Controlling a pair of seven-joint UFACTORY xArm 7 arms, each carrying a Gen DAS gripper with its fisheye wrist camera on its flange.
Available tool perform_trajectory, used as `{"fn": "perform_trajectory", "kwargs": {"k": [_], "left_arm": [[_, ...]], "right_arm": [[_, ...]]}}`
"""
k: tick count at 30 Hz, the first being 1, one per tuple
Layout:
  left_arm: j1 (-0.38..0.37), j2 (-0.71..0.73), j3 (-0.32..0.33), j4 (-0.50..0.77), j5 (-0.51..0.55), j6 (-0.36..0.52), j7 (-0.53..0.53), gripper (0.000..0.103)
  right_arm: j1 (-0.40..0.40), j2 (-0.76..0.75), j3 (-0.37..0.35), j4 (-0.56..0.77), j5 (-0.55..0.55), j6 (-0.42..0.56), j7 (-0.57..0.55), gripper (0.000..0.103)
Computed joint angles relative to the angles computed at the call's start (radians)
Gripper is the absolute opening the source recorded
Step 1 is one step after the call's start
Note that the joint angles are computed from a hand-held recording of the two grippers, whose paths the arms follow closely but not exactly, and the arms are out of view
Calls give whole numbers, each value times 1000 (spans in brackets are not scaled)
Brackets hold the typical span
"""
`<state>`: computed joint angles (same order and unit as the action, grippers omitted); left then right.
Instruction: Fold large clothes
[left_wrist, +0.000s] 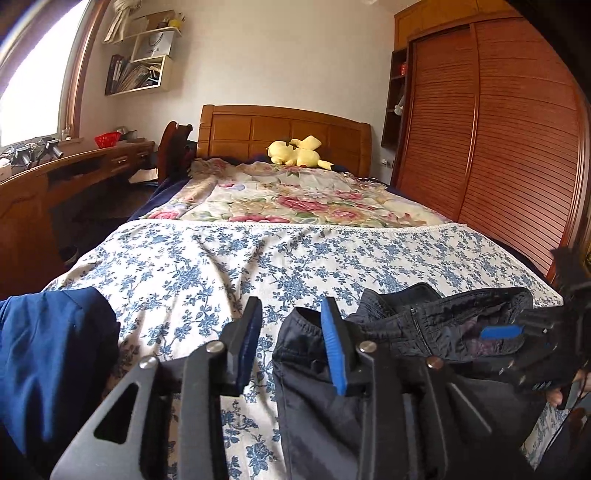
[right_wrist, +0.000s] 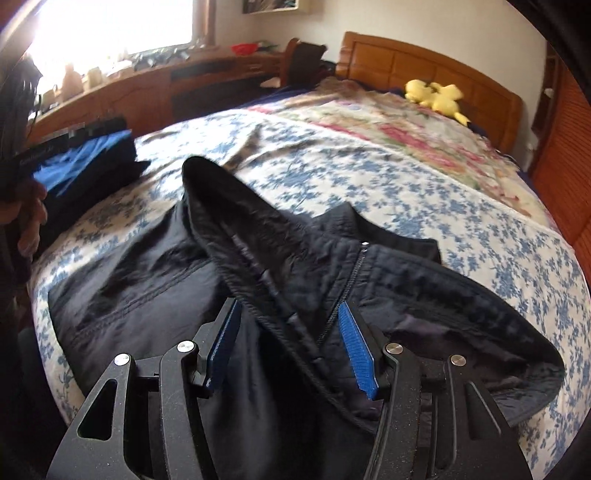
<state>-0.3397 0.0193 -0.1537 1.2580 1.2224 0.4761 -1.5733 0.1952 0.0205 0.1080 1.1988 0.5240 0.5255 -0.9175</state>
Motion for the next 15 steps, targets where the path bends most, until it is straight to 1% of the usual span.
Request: {"fn": "perform_trajectory", "kwargs": {"k": [2,4,6,7,9,10,12,15], "left_arm": [[3,-2,3,-4,2,-12,-11,35],[4,3,3,-1,0,-17,-8,35],[3,8,3,2,-5,-20,-1,35],[2,11,4,4,-8,-20,3,36],[-1,17,6,9,-12,-18,8,36],[-2,21,7,12,-15,-18,12,36],[-6,28,10,18,-21,-17,19,37],[-9,33,16,20,-25,-23,21,37]], "right_arm": [[7,33,2,19,-89,15,69,56],[17,93,-1,63,-223,31,179,56],[13,145,-3,116,-280,47,235,55],[7,160,1,133,-285,48,243,49],[-1,206,7,193,-308,60,255,13],[2,227,7,218,-335,57,263,8],[9,273,11,272,-378,38,269,3],[29,335,6,357,-445,26,309,2]]}}
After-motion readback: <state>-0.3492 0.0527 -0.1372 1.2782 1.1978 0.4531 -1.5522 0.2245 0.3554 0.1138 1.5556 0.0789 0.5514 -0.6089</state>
